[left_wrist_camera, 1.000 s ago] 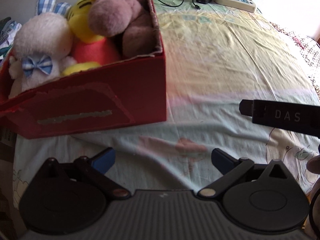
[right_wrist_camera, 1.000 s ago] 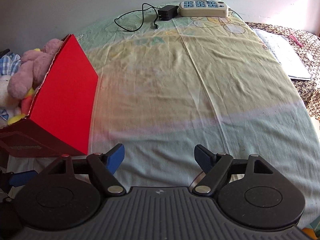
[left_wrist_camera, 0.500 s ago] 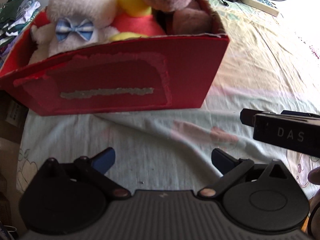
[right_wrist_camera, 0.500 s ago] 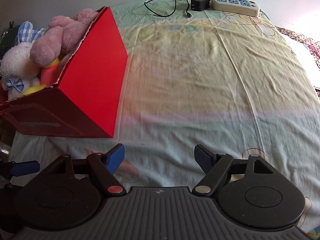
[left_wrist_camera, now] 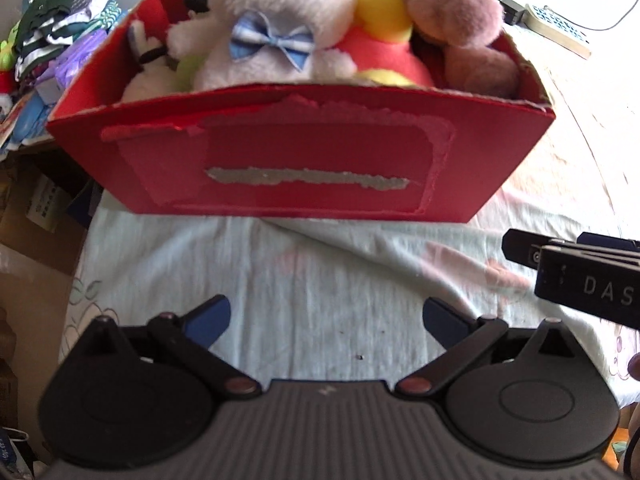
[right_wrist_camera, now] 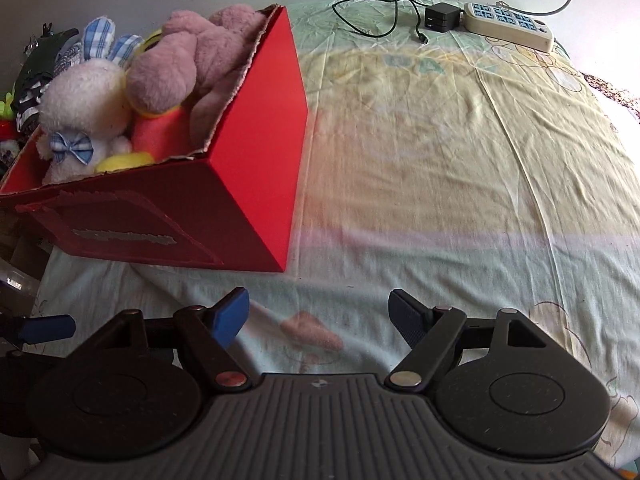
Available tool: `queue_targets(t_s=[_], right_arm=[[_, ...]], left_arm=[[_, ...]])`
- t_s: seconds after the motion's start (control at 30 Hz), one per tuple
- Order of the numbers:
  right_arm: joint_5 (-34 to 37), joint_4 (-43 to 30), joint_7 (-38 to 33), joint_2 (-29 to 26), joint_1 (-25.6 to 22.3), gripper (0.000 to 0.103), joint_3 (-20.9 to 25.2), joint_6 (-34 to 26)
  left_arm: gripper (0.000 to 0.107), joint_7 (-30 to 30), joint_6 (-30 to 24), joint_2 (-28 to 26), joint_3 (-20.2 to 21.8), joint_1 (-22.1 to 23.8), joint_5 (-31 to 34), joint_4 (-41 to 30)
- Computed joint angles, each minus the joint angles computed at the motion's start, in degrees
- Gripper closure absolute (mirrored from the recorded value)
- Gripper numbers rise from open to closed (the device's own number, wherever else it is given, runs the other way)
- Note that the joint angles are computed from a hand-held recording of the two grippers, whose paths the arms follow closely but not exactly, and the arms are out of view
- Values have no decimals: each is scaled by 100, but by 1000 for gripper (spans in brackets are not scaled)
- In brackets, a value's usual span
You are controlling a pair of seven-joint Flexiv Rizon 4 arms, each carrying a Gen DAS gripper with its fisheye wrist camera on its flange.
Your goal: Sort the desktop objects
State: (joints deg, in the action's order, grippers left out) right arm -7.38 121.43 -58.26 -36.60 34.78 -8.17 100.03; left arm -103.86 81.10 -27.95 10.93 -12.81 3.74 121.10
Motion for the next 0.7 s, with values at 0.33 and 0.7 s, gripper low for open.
queue_targets(t_s=[0.33, 0.7], right_arm=[[292, 24, 361, 285, 824, 24, -562, 60], [562, 129, 600, 450, 1704, 24, -1319, 250]], left_arm=[[5, 984, 82, 389, -488, 777, -347, 203], [5, 2075, 380, 630, -1071, 1390, -1103, 485]])
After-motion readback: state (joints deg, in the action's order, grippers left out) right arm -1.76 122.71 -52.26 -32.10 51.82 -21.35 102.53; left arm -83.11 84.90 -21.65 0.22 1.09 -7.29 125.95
